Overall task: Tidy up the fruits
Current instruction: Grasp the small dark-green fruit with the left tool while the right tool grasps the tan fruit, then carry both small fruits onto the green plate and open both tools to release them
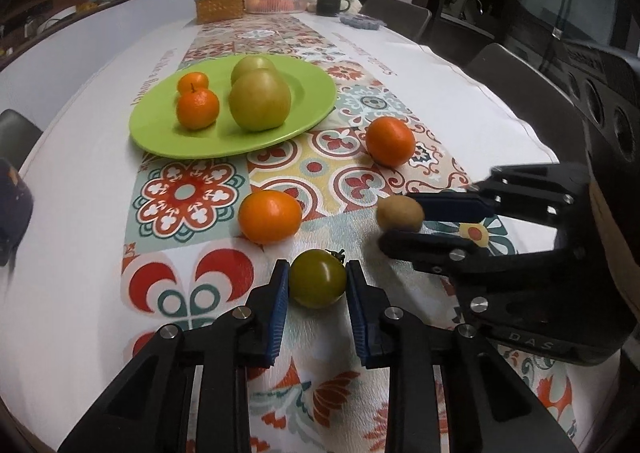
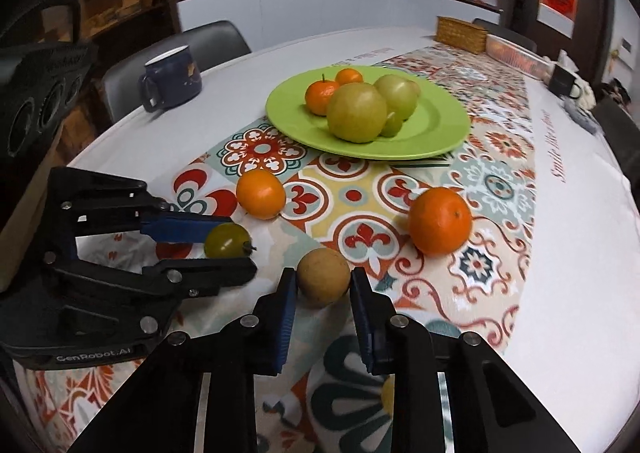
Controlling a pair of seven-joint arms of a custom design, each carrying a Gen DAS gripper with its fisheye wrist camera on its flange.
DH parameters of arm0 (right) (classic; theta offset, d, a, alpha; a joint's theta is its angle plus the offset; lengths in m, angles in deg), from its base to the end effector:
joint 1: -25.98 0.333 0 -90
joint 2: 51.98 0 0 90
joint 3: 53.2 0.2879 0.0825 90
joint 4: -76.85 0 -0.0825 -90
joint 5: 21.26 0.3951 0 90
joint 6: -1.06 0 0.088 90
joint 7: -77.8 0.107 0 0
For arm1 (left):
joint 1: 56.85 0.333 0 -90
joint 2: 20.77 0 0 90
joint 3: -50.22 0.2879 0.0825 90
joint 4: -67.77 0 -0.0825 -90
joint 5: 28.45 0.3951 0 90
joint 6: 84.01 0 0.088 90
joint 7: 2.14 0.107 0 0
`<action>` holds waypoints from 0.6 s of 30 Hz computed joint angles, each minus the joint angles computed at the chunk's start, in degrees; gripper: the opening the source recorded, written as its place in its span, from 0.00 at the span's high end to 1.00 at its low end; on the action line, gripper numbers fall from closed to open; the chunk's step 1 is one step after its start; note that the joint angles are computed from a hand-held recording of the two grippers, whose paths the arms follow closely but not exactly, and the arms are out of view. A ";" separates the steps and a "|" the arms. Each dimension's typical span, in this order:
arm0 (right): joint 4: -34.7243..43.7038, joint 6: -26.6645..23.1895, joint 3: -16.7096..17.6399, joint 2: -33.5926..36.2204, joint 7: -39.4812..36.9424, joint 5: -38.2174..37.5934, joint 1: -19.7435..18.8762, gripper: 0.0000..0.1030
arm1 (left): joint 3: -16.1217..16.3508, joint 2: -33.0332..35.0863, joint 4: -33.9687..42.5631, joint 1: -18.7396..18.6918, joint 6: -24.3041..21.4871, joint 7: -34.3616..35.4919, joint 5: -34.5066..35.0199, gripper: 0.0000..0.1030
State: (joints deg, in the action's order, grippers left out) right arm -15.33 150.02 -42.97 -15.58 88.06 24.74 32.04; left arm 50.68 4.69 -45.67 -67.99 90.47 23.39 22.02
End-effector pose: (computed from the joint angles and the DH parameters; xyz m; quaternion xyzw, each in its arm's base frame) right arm 0.6936 0.1696 0.2637 -0.9006 0.2695 -0.0820 0.3311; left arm 0.6107 -0.1761 0.2595 -0.6963 0.6404 -0.2515 0.2043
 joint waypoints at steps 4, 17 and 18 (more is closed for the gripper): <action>-3.67 1.40 0.90 -3.23 -0.41 3.39 -1.02 0.73 | 3.74 -2.68 -2.07 -3.79 -0.55 -7.29 5.10 0.72; -14.85 4.10 0.43 -14.69 -5.79 16.52 -0.64 0.73 | 1.67 -14.16 -8.72 -3.90 -8.42 -28.54 24.02 0.73; -15.25 4.16 0.17 -15.23 -5.78 17.21 -0.42 0.73 | 1.02 -15.08 -9.29 -3.52 -9.21 -29.37 24.89 0.73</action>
